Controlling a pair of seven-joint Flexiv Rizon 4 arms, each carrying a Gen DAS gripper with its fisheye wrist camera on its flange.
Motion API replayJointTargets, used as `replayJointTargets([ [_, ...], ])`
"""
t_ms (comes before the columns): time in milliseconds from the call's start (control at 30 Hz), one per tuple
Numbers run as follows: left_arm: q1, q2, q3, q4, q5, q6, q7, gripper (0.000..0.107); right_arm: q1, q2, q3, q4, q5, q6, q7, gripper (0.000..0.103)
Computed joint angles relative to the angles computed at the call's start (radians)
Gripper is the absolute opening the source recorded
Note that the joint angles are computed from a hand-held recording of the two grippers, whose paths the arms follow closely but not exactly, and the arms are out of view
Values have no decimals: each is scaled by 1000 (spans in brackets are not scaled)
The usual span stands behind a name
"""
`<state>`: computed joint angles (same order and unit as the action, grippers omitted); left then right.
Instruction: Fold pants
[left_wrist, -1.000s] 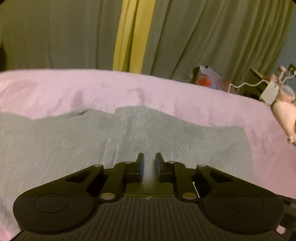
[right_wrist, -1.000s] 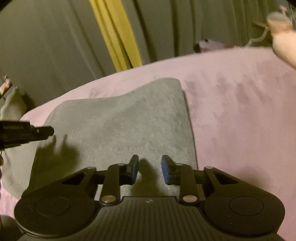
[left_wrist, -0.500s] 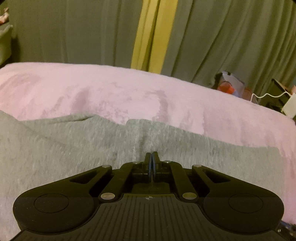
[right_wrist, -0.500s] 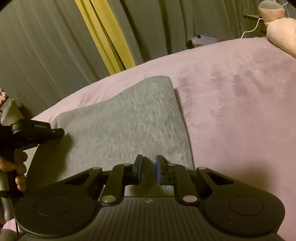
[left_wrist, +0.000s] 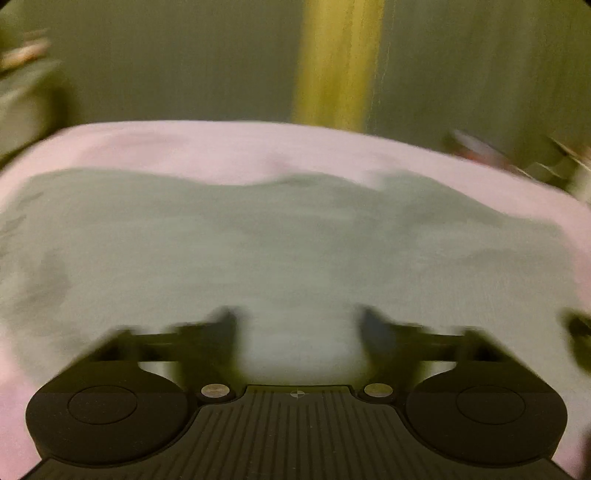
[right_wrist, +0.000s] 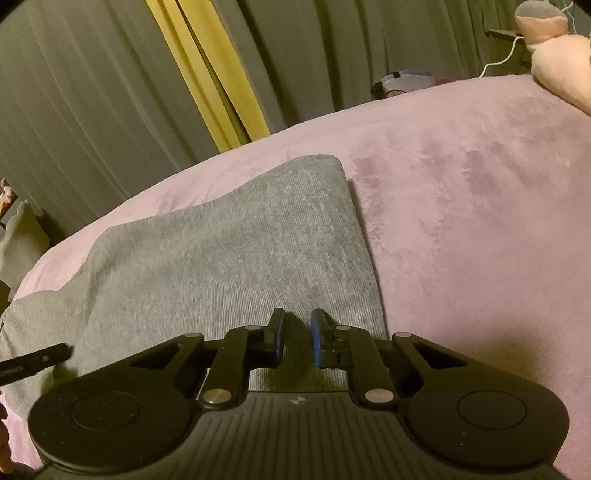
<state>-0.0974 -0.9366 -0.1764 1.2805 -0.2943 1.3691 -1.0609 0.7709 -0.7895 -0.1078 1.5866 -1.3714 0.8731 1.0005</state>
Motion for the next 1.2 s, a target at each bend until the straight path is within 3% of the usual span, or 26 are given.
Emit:
replayJointTargets([
  [67, -14, -3, 70, -26, -43, -46, -127, 82, -1, 0, 2, -3, 7, -3, -16, 14],
  [167, 31, -4, 54, -21, -127, -66, -292, 80, -2, 0, 2, -3, 11, 0, -24, 15],
  [233, 55, -3, 39, -22, -135, -61, -326, 79, -3, -1, 1, -5, 9, 5, -26, 17],
  [333, 29, -15, 119, -47, -70, -7, -375, 84, 1, -1, 5, -9, 24, -3, -55, 20],
  [367, 28, -19, 138, -54, -59, -4, -399, 84, 1, -1, 3, -9, 21, 1, -57, 26],
  [433, 64, -24, 103, -55, -73, -11, -422, 84, -2, 1, -5, -5, -10, 30, -46, 40],
  [500, 83, -38, 92, -76, -80, -17, -444, 84, -7, 2, -7, -7, -37, 53, -56, 59],
  [567, 78, -51, 120, -94, -66, -10, -474, 87, -10, -10, 4, -29, -16, 52, -133, 71],
  [667, 56, -87, 213, -172, -48, -86, -591, 92, -5, -40, 15, -79, 55, 42, -284, 86],
  [733, 96, -111, 171, -214, -62, -148, -613, 92, 2, -62, 17, -115, 113, 30, -381, 92],
  [800, 120, -137, 135, -244, -64, -138, -615, 92, 12, -77, 12, -138, 161, 24, -457, 98],
  [900, 118, -178, 148, -312, -27, -127, -599, 94, 30, -96, 1, -169, 226, 3, -545, 99],
  [1033, 118, -246, 145, -415, 7, -130, -565, 101, 50, -85, -38, -142, 226, 40, -513, 99],
  [1200, 150, -295, 72, -460, -31, -71, -542, 102, 56, -80, -49, -132, 221, 50, -495, 99],
])
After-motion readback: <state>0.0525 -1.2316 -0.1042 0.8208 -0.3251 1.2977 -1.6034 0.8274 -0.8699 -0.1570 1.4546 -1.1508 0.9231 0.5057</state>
